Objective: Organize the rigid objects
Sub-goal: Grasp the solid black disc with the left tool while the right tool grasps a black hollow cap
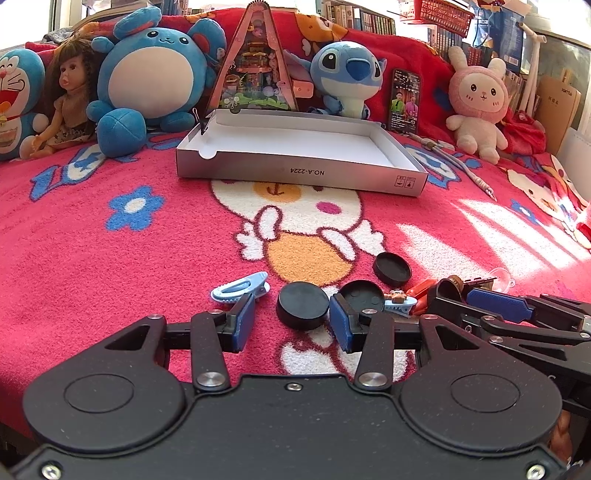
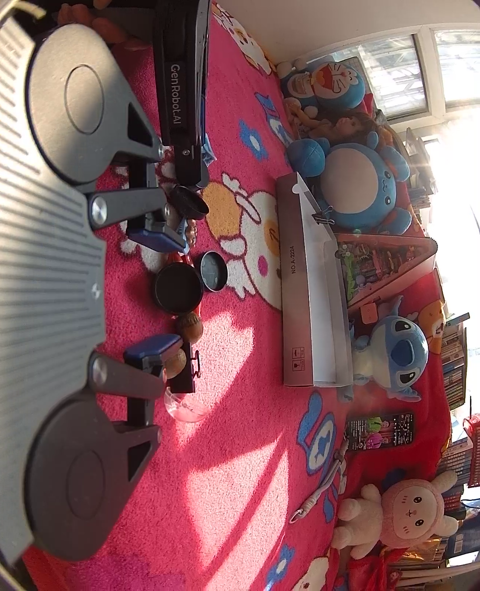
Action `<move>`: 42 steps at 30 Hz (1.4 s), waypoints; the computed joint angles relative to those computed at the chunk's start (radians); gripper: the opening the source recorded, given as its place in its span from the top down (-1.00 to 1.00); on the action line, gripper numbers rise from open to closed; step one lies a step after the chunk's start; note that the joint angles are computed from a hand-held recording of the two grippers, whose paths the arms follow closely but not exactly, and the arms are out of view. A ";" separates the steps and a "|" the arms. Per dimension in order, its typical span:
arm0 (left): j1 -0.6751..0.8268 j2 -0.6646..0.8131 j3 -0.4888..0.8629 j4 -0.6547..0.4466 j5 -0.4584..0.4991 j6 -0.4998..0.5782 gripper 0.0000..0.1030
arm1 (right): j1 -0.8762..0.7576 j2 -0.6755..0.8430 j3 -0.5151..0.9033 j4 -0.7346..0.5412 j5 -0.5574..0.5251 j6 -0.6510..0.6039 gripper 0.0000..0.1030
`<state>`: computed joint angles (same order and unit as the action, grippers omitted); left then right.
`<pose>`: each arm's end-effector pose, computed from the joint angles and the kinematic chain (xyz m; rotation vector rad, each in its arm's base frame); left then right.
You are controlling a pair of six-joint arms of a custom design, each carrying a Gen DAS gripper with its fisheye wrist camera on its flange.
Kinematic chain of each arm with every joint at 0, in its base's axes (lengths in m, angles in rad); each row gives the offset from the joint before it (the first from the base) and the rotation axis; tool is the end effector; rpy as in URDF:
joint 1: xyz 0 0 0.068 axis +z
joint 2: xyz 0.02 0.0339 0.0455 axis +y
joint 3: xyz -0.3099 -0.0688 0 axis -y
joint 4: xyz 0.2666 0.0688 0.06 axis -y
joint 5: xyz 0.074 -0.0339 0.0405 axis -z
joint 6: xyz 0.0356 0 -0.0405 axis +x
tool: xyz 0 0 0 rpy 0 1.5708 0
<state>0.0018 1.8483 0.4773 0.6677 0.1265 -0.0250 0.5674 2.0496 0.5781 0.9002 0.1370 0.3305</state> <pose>0.3000 -0.0040 0.0915 0.0362 2.2718 -0.1560 0.2900 0.1791 0.0701 -0.1748 2.1529 0.3781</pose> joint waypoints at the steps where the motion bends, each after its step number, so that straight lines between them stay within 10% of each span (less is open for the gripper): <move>1: 0.000 0.002 0.001 0.002 0.000 -0.001 0.17 | 0.000 0.003 0.002 0.003 0.002 -0.005 -0.09; 42: -0.004 0.038 -0.011 0.107 -0.005 0.009 0.41 | 0.049 0.009 0.022 0.001 0.121 -0.062 0.27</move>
